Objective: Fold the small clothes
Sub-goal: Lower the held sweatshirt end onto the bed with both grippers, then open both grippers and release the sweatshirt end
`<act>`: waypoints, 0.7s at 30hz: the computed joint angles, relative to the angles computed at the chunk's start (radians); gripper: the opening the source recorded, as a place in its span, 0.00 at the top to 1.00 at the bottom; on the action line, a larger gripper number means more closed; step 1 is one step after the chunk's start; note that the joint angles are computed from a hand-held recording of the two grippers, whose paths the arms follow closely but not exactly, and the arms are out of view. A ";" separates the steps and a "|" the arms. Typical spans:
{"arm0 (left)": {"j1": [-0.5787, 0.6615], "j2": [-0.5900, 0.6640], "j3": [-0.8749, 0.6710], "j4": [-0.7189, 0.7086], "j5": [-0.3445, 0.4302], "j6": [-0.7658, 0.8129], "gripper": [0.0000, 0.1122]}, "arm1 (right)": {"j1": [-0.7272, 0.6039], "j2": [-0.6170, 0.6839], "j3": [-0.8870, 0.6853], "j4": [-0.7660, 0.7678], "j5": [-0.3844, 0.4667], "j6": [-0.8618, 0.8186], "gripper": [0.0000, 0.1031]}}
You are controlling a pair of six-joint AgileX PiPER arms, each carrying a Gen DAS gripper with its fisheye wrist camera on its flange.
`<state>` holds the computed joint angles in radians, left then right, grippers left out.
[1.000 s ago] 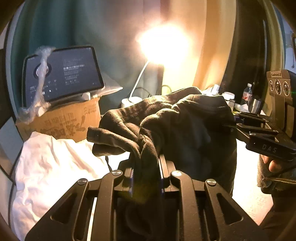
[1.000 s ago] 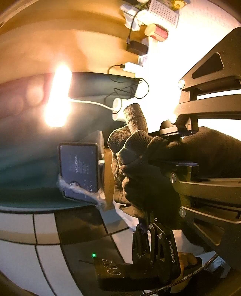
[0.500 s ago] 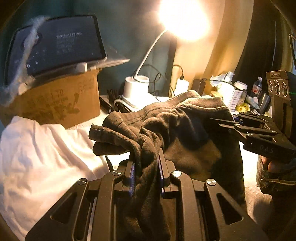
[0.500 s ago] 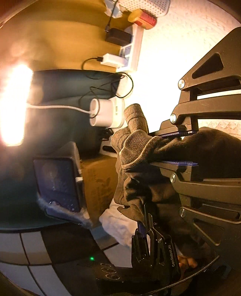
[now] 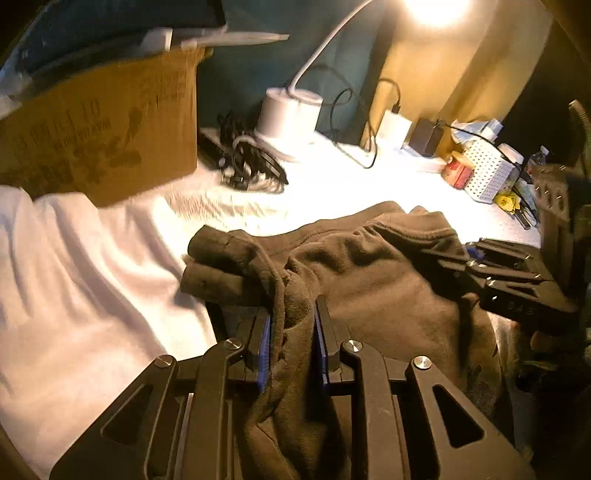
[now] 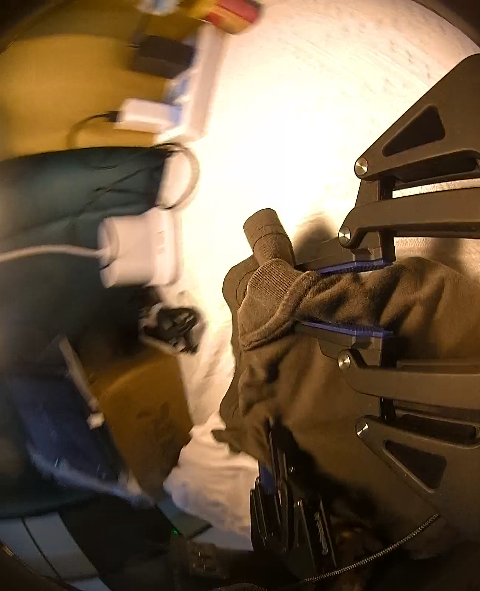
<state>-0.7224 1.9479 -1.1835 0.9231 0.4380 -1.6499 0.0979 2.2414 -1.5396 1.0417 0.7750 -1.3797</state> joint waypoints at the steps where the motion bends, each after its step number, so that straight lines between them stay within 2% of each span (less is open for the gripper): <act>1: 0.010 0.000 0.001 -0.020 -0.013 0.017 0.83 | 0.004 0.024 -0.036 -0.039 0.008 0.058 0.66; 2: 0.017 0.000 -0.002 -0.035 -0.021 0.033 0.83 | 0.002 0.051 -0.073 -0.065 0.021 0.103 0.59; 6: 0.041 0.001 -0.025 -0.094 -0.014 0.117 0.83 | -0.011 0.104 -0.174 -0.071 0.091 0.151 0.57; 11: 0.067 0.043 -0.102 -0.149 0.059 0.243 0.83 | -0.017 0.164 -0.297 -0.056 0.184 0.163 0.58; 13: 0.086 0.067 -0.132 -0.190 0.070 0.299 0.83 | -0.012 0.171 -0.315 -0.071 0.179 0.174 0.58; 15: 0.100 0.073 -0.136 -0.215 0.061 0.321 0.83 | -0.001 0.167 -0.306 -0.089 0.137 0.182 0.58; 17: 0.100 0.072 -0.137 -0.212 0.068 0.318 0.83 | 0.005 0.163 -0.288 -0.096 0.093 0.184 0.57; 19: 0.095 0.071 -0.139 -0.203 0.088 0.303 0.83 | 0.005 0.171 -0.301 -0.111 0.097 0.205 0.57; 21: 0.091 0.062 -0.133 -0.196 0.096 0.285 0.83 | 0.009 0.152 -0.270 -0.110 0.065 0.186 0.56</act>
<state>-0.6316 2.0096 -1.3164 0.7272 0.5339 -1.3645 0.1071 2.3930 -1.8095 0.9312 0.8403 -1.1941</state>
